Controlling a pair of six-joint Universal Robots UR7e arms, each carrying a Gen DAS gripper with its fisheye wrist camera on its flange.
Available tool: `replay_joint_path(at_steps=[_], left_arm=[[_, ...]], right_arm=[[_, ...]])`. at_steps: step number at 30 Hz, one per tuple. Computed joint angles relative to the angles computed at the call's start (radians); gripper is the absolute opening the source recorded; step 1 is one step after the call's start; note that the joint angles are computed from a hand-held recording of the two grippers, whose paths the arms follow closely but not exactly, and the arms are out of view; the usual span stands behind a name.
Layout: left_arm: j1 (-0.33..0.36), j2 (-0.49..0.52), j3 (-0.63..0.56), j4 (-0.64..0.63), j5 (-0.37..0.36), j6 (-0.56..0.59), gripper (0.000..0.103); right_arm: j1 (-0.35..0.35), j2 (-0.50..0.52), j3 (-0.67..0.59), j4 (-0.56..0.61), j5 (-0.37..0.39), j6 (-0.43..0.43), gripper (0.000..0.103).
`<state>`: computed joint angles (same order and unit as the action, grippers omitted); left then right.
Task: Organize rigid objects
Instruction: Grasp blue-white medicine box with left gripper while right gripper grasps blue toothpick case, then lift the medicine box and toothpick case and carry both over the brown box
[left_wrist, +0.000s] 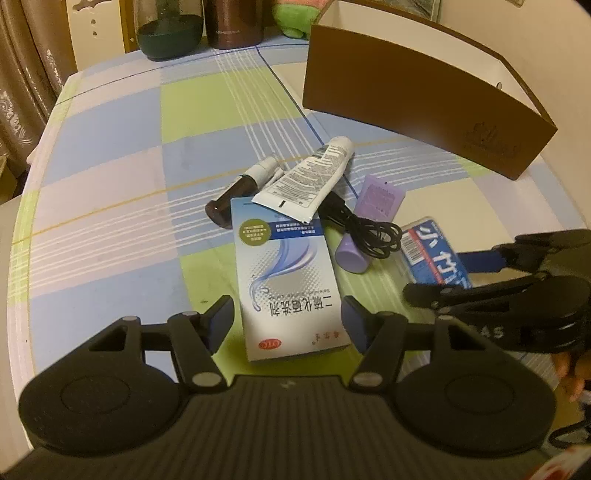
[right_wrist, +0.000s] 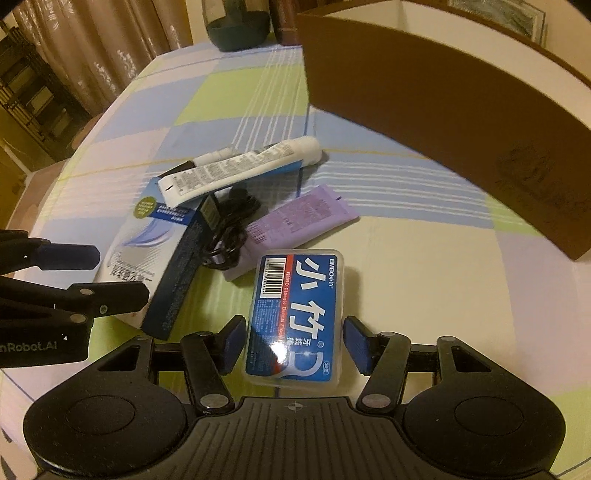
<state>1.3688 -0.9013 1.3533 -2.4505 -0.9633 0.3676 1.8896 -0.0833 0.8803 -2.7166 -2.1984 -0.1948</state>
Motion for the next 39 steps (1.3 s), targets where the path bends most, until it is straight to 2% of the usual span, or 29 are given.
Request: replay_joint_path(at_steps=[4,12,22,28,34,36,39], left_arm=[[0.003,0.023,-0.022,-0.002,0.006,0.002,0.067],[0.003,0.079,-0.075,-0.009,0.042,0.007,0.066],[0.004,0.007,0.023,-0.033,0.076,-0.028,0.063],[0.005,0.024,-0.009,-0.019,0.079,-0.056,0.063],[0.006,0.053,-0.036,-0.032,0.095,-0.05,0.063],[0.007,0.055,-0.036,-0.036,0.097,-0.048,0.063],[0.004,0.053,-0.023,-0.057,0.107,-0.03,0.063]], right_arm=[[-0.007,-0.012,0.012,-0.011,-0.015,0.006,0.057],[-0.014,-0.036,0.044,-0.01,-0.006,0.017,0.057],[-0.02,-0.065,0.073,0.012,0.03,0.025,0.058],[-0.016,-0.034,0.023,0.026,0.015,0.02,0.063],[-0.014,-0.005,-0.021,0.026,-0.008,0.011,0.063],[-0.015,-0.006,-0.014,0.015,-0.007,0.003,0.063],[-0.016,-0.014,0.003,0.003,-0.004,-0.003,0.057]])
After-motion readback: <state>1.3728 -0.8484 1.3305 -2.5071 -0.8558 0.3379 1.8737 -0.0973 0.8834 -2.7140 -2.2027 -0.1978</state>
